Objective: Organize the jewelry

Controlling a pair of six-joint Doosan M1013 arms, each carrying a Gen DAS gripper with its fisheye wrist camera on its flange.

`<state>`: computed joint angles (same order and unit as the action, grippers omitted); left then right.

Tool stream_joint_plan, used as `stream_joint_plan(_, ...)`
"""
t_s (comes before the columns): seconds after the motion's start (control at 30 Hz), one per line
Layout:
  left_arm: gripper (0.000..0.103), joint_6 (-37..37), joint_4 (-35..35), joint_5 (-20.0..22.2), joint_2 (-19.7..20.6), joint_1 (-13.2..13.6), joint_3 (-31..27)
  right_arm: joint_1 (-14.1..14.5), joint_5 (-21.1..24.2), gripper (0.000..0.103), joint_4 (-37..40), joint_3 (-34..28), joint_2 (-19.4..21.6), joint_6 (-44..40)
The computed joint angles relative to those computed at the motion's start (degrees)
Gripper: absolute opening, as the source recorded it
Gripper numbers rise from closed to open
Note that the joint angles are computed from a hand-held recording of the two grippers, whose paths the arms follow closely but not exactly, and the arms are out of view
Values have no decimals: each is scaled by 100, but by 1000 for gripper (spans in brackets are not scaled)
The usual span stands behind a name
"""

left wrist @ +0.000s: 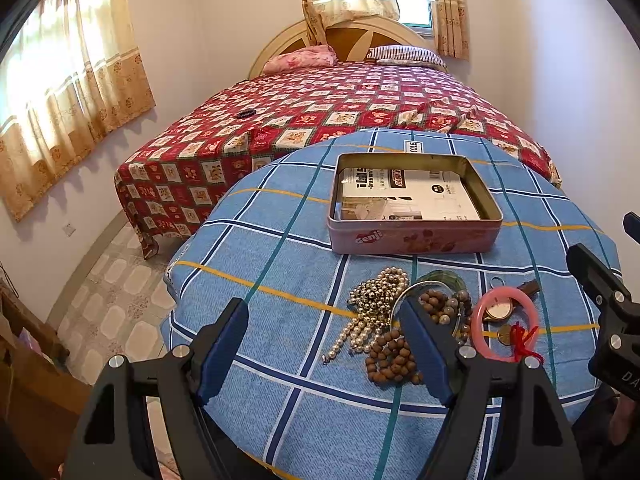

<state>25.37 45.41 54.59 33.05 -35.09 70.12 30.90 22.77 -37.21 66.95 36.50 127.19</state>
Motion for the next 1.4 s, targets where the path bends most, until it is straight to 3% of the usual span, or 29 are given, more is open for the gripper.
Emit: stream_joint_plan(1.4,78,0,-16,12,12,24,75,-1,19,103,75,5,0,-65)
